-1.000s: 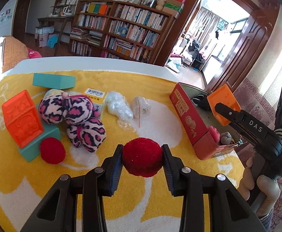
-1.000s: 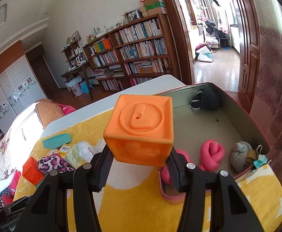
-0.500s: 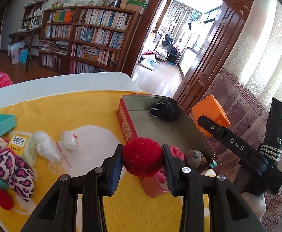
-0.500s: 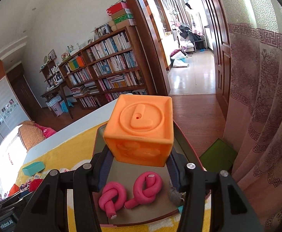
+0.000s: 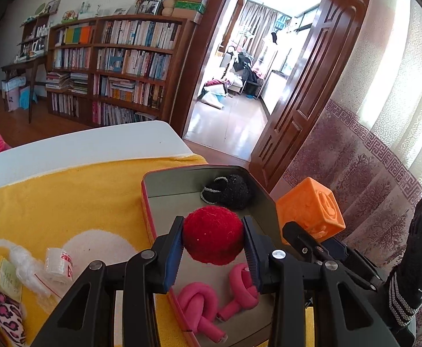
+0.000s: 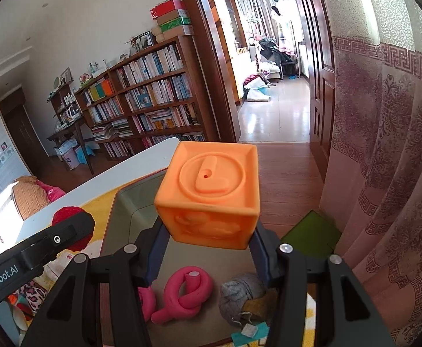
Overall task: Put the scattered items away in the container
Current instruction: 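Carry the red ball and orange cube into the tin and open both grippers, then lift both open tools out of the tin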
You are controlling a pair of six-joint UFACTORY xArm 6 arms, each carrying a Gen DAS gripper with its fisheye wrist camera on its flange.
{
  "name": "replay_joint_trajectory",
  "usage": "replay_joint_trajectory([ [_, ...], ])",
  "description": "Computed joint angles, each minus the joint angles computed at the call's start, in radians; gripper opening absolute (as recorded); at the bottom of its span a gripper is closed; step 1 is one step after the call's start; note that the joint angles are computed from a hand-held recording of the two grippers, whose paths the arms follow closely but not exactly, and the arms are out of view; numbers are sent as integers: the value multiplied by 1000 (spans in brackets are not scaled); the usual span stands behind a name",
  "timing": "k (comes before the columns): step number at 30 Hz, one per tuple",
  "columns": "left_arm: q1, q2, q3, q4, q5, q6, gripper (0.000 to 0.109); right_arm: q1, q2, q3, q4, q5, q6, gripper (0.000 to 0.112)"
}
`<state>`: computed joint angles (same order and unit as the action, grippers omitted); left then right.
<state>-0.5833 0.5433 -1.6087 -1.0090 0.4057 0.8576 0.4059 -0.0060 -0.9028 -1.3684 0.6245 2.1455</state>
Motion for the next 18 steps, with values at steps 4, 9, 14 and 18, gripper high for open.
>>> replay_joint_trajectory([
  [4,-17,17,-9,39,-48,-38,86,-3,0,7,-6,-2,16,59],
  [9,-13,12,11,41,-76,-39,86,1,-14,23,-42,12,77,59],
  [14,-2,-3,39,48,-85,-70,86,8,-10,24,-46,32,107,59],
  [18,-3,-30,86,66,-139,-70,86,10,-6,25,-52,36,126,60],
])
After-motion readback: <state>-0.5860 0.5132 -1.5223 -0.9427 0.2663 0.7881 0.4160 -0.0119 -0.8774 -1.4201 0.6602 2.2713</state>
